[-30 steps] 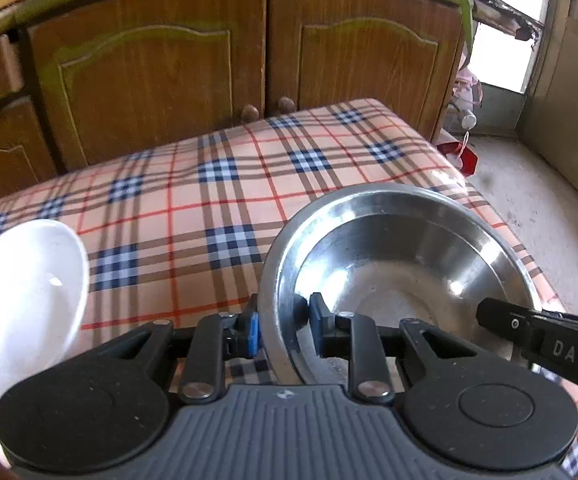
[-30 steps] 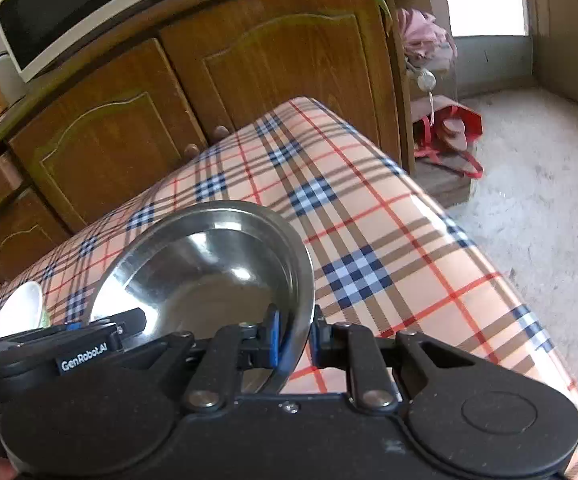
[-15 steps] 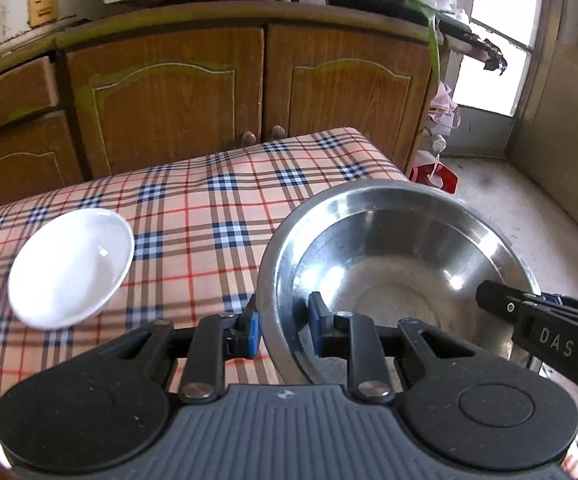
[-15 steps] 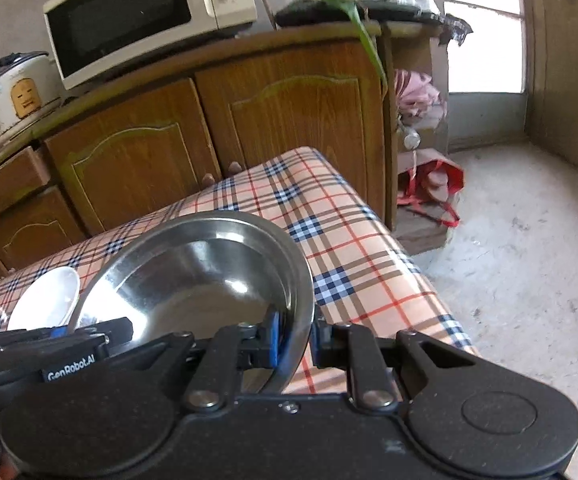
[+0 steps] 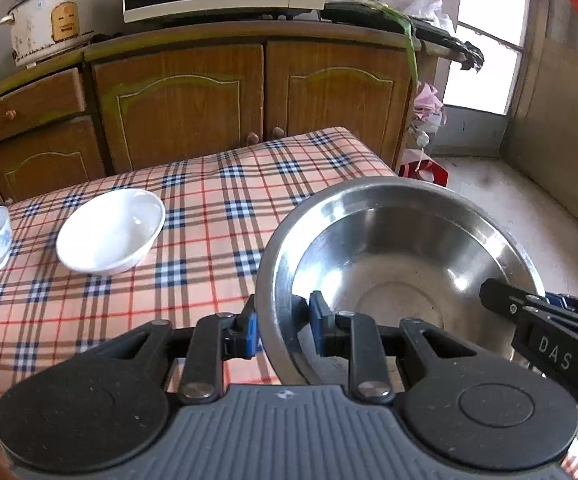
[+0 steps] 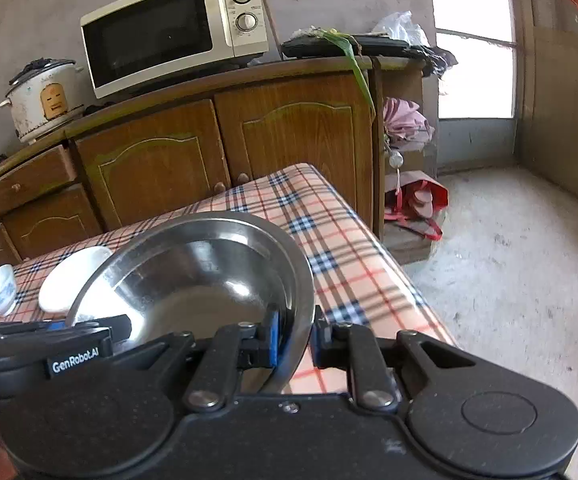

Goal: Organize plates and bowls

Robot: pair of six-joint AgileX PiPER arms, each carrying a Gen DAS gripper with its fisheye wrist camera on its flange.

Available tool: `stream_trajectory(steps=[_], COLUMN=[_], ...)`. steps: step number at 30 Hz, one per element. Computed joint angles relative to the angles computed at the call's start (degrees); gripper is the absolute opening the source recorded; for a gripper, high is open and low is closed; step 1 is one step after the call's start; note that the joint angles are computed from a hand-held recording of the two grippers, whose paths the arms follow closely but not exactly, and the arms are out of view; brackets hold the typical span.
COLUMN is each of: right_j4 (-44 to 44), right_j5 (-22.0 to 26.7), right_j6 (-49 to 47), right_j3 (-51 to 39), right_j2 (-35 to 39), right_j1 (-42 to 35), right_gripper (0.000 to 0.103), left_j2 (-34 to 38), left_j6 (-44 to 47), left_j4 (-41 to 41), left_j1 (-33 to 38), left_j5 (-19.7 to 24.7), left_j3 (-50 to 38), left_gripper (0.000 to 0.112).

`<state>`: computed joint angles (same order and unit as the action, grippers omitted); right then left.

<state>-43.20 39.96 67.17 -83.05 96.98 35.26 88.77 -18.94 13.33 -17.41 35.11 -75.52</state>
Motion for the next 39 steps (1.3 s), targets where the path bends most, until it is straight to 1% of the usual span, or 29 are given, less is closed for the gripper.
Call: stream_trajectory(steps=[8, 11, 16, 25, 39], right_j4=[-3.7, -4.9, -5.9, -6.3, -4.9], right_j5=[2.6, 4.0, 5.9, 8.7, 9.3], right_j6=[5.8, 7.4, 9.1, 10.1, 8.2], right_j3=[5.4, 6.4, 7.2, 5.8, 1.4], right_j2=[-4.4, -5.5, -6.2, -5.2, -1.0], right_j1=[4.7, 6.8, 9.7, 14.2, 17.8], right_gripper=[0.021, 0.021, 0.021, 0.021, 0.021], left_j2=[-5.8, -8.2, -11.7, -16.2, -19.4], left_j6=[-1.8, -3.5, -3.3, -3.3, 0.0], left_j4=[1.5, 3.7, 4.0, 4.6, 1.6], left_j1=[-0.6, -1.2, -0.6, 1.3, 7.1], left_j5=[0.5, 0.3, 0.0, -0.2, -0.2], left_j3=[6.1, 8.4, 12.2, 16.6, 19.9], left_gripper=[0.026, 0.026, 0.026, 0.027, 0.027])
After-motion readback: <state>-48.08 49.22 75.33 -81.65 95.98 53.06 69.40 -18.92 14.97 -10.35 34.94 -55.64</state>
